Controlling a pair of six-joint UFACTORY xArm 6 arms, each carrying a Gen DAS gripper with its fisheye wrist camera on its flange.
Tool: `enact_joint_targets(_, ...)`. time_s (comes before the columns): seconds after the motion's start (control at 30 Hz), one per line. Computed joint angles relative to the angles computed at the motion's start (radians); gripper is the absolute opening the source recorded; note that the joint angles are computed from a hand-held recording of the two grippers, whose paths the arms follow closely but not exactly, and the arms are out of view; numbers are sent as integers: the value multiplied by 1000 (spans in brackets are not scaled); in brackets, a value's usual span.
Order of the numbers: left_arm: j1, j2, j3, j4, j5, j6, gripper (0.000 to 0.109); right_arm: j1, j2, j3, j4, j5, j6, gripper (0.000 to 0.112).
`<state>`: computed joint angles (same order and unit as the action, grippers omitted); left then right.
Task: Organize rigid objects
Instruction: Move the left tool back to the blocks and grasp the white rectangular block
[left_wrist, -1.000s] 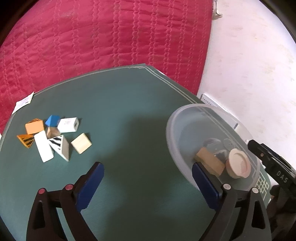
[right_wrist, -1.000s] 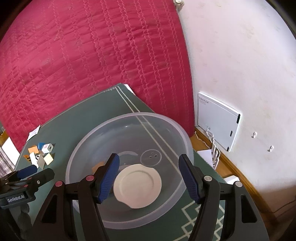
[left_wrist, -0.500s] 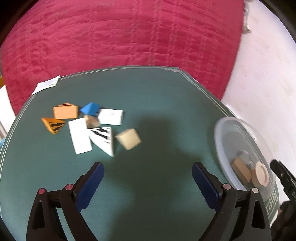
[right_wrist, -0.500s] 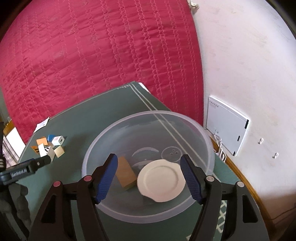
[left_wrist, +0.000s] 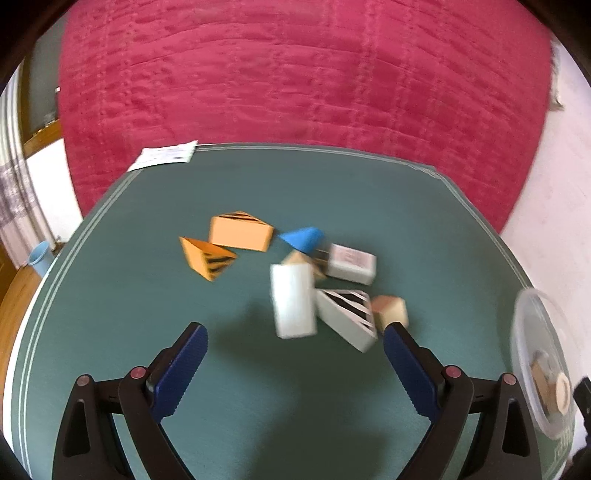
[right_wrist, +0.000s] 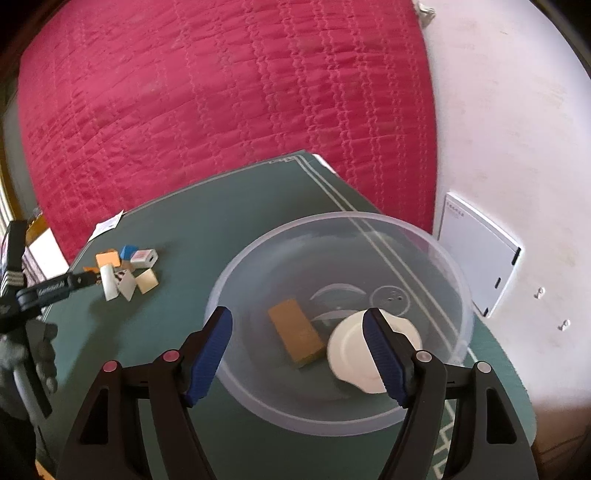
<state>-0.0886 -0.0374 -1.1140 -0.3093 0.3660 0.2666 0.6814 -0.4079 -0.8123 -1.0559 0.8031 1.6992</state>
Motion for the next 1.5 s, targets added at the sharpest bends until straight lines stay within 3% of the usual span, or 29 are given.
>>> enact_joint_targets(0.2, 30, 80, -74, 107, -13, -100, 98, 12, 46, -48, -10, -18, -11, 75)
enact_joint_targets(0.5, 30, 160, -140, 102, -8, -121, 98, 32, 154, -148, -11, -68, -28, 75)
enact_joint_targets(0.6, 36, 173, -138, 155, -24, -161, 98, 37, 194, -180, -2, -91, -43, 75)
enact_joint_targets(0.87, 80, 183, -133, 147, -14, -168, 98, 40, 281, -246, 44, -140, -98, 75)
enact_joint_targets(0.97, 84, 180, -139, 84, 4, -117, 98, 41, 307, -268, 58, -150, -114, 75)
enact_joint_targets(1.13, 57, 161, -122, 16, -4, -23, 98, 40, 337, -292, 83, -168, -139, 75)
enact_joint_targets(1.3, 30, 165, -124, 72, -18, -43, 98, 35, 356, -305, 108, -179, -160, 75)
enact_joint_targets(1.37, 28, 180, -143, 113, -8, -80, 95, 32, 363, -310, 122, -184, -173, 75)
enact_joint_targets(1.4, 28, 189, -153, 111, -3, -77, 87, 29, 365, -311, 130, -188, -179, 75)
enact_joint_targets(1.5, 22, 204, -182, 3, 31, 20, 72, 20, 378, -316, 161, -207, -200, 75)
